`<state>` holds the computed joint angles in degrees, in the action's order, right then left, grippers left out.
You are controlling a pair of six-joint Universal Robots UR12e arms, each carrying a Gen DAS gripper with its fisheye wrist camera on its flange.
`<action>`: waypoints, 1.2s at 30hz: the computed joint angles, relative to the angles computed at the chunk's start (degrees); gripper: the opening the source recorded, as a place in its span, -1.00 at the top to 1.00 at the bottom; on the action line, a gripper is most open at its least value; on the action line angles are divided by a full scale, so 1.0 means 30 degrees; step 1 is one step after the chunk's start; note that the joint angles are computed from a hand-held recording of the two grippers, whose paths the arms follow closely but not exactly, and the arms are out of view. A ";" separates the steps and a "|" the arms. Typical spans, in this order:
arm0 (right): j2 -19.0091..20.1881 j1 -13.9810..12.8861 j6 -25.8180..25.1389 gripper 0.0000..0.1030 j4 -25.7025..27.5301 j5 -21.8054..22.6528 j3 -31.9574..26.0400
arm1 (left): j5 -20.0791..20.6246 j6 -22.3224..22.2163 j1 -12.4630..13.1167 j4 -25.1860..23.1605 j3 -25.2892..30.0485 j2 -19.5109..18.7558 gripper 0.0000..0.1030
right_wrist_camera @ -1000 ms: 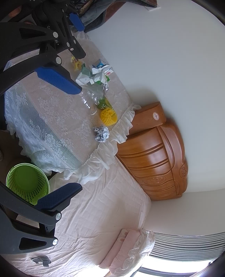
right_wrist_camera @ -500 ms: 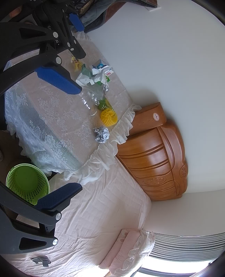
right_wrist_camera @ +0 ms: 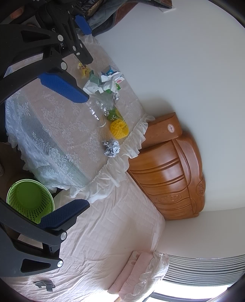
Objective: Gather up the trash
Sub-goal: 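Grasp the blue-and-white milk carton with the left tool while the right tool grasps the clear bottle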
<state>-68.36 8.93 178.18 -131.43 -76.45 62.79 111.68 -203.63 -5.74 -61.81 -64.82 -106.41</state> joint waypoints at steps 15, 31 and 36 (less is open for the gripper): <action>0.1220 0.0241 -0.0539 -0.96 0.3697 0.1246 -0.0615 | -0.2772 -0.2013 0.1975 -0.0226 -0.3488 0.1704 -0.85; 0.4385 0.1540 0.1508 -0.96 0.6391 0.1673 -0.4999 | -0.3612 0.0057 0.4185 0.0040 -0.3219 0.0851 -0.85; 0.5971 0.1838 0.3055 -0.96 0.7076 0.1485 -0.7500 | -0.3574 0.0754 0.5215 0.0545 -0.1573 -0.0508 -0.85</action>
